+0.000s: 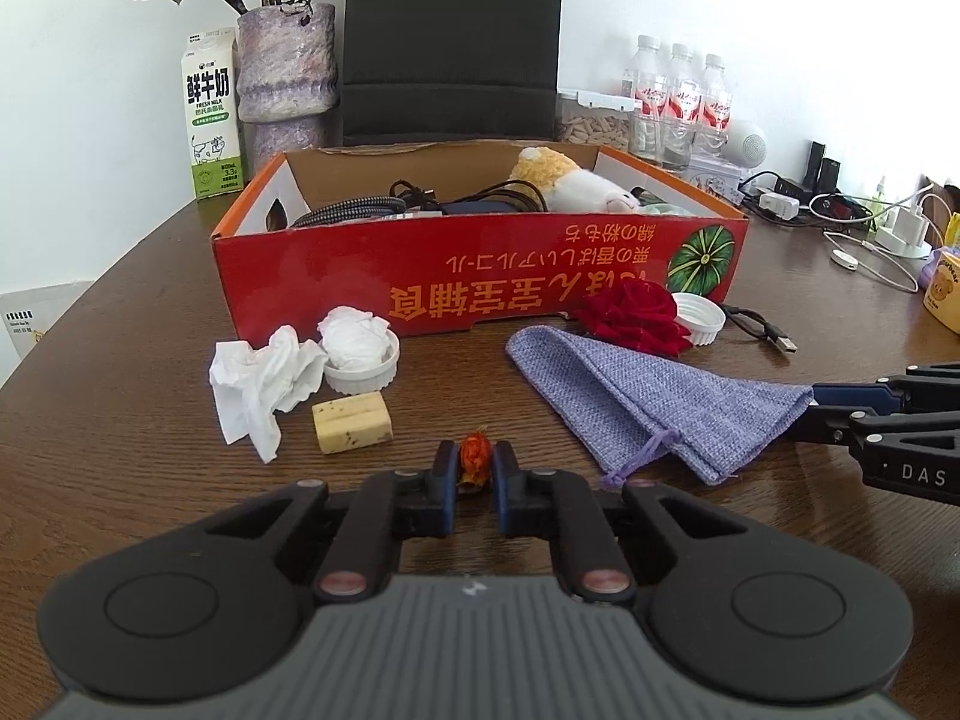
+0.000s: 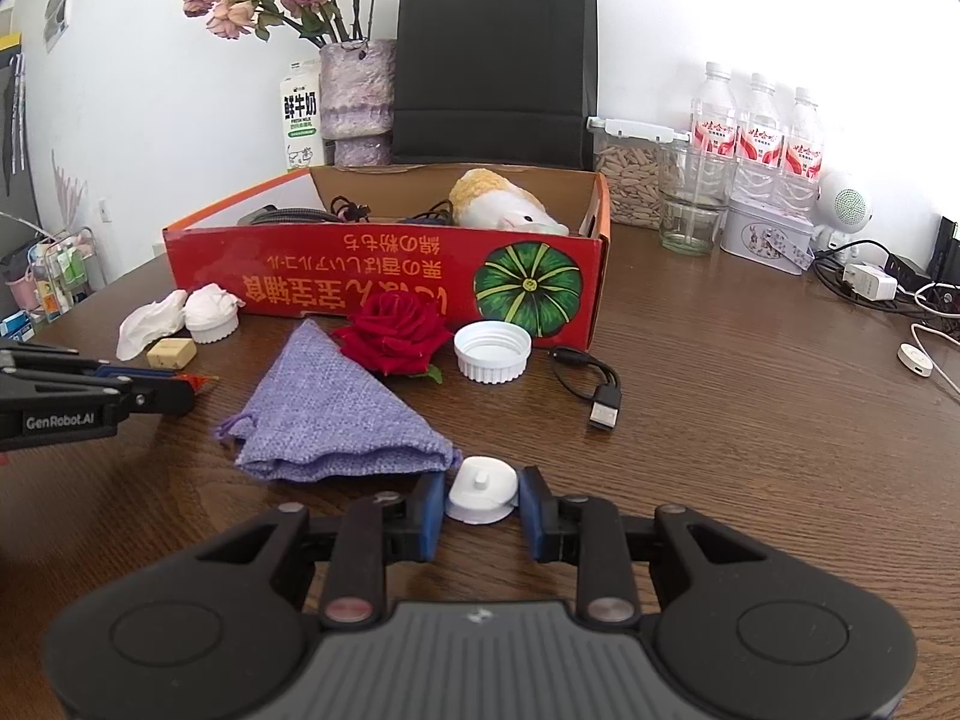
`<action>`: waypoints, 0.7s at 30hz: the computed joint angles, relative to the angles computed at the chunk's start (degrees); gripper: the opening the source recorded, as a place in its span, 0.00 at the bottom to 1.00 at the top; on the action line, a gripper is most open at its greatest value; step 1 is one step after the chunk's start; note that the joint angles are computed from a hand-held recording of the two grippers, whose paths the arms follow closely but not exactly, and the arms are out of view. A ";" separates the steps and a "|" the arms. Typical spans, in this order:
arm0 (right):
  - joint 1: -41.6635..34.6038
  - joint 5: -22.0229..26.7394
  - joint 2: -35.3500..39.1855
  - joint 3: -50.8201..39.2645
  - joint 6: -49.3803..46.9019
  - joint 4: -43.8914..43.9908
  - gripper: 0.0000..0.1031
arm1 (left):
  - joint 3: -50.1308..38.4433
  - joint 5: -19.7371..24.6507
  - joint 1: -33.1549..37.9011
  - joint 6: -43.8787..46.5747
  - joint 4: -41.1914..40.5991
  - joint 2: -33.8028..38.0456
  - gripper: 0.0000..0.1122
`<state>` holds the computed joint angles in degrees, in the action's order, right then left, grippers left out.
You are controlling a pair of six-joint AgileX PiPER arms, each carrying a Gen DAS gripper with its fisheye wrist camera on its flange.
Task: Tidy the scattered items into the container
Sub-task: 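Lift the pepper and small cap and carry both over the box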
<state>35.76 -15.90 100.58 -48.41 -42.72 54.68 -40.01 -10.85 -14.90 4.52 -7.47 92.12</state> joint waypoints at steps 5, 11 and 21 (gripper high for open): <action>-0.24 -0.01 -0.19 0.21 1.79 -1.52 0.25 | 1.32 -0.92 0.16 -3.67 3.66 -1.79 0.11; 0.65 -3.42 -0.67 1.39 3.01 -1.79 0.25 | 2.59 -1.82 1.60 -10.98 11.47 -4.62 0.11; 1.45 -8.06 -4.62 1.77 2.93 -2.92 0.25 | 0.99 -2.52 3.90 -23.81 24.36 -7.92 0.11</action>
